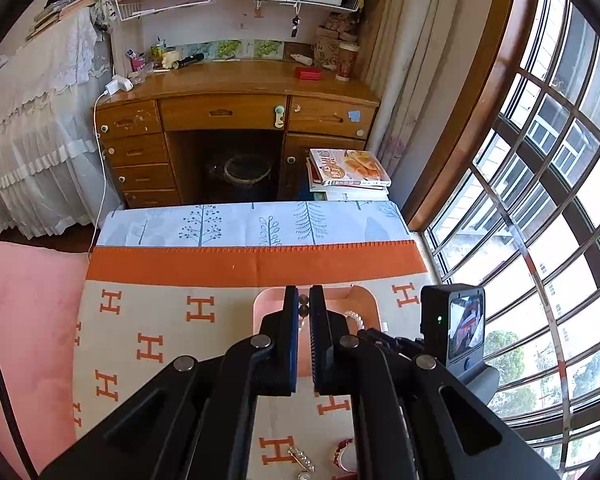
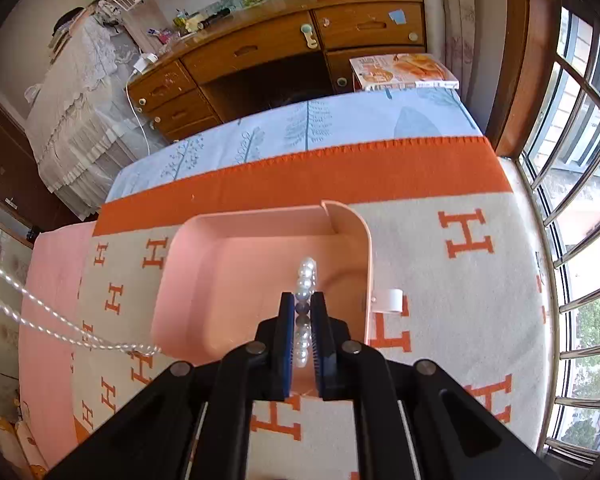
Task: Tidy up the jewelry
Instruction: 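Grasp the long pearl necklace with the left tool while the right tool drops the bracelet in the box, then lower the pearl necklace into the pink box and open the left tool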
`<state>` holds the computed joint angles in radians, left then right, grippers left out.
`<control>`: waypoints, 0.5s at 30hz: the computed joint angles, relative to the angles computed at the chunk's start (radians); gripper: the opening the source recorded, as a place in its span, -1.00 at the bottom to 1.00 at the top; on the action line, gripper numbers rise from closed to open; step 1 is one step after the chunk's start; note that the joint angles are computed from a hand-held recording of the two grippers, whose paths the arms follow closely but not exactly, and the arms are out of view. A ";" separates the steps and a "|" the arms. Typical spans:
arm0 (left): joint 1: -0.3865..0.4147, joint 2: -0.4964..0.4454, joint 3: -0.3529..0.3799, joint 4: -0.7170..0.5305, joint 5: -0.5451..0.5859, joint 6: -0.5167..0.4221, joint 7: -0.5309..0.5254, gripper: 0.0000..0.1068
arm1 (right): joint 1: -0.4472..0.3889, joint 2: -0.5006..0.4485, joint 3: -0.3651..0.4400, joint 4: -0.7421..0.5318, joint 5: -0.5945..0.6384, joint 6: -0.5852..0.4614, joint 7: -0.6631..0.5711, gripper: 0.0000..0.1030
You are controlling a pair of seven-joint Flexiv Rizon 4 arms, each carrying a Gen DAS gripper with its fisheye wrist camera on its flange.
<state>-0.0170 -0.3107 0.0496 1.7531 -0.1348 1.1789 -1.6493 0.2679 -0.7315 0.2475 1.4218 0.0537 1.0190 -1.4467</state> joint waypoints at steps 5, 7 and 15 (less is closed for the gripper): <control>0.004 -0.027 -0.013 -0.027 -0.017 -0.002 0.009 -0.95 | -0.016 0.011 0.002 0.043 0.013 0.020 -0.008 -0.83; -0.002 -0.038 -0.009 -0.036 -0.011 0.000 0.003 -0.95 | -0.031 0.021 0.014 0.063 0.025 0.038 -0.023 -0.83; -0.018 -0.151 -0.001 -0.090 0.030 -0.062 0.022 -0.68 | -0.072 0.084 0.054 0.146 0.081 0.114 -0.084 -0.82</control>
<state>-0.0350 -0.4620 0.0482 1.6634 -0.1052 1.1168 -1.6273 0.1964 -0.6472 0.3011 1.5675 0.1344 1.1327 -1.5312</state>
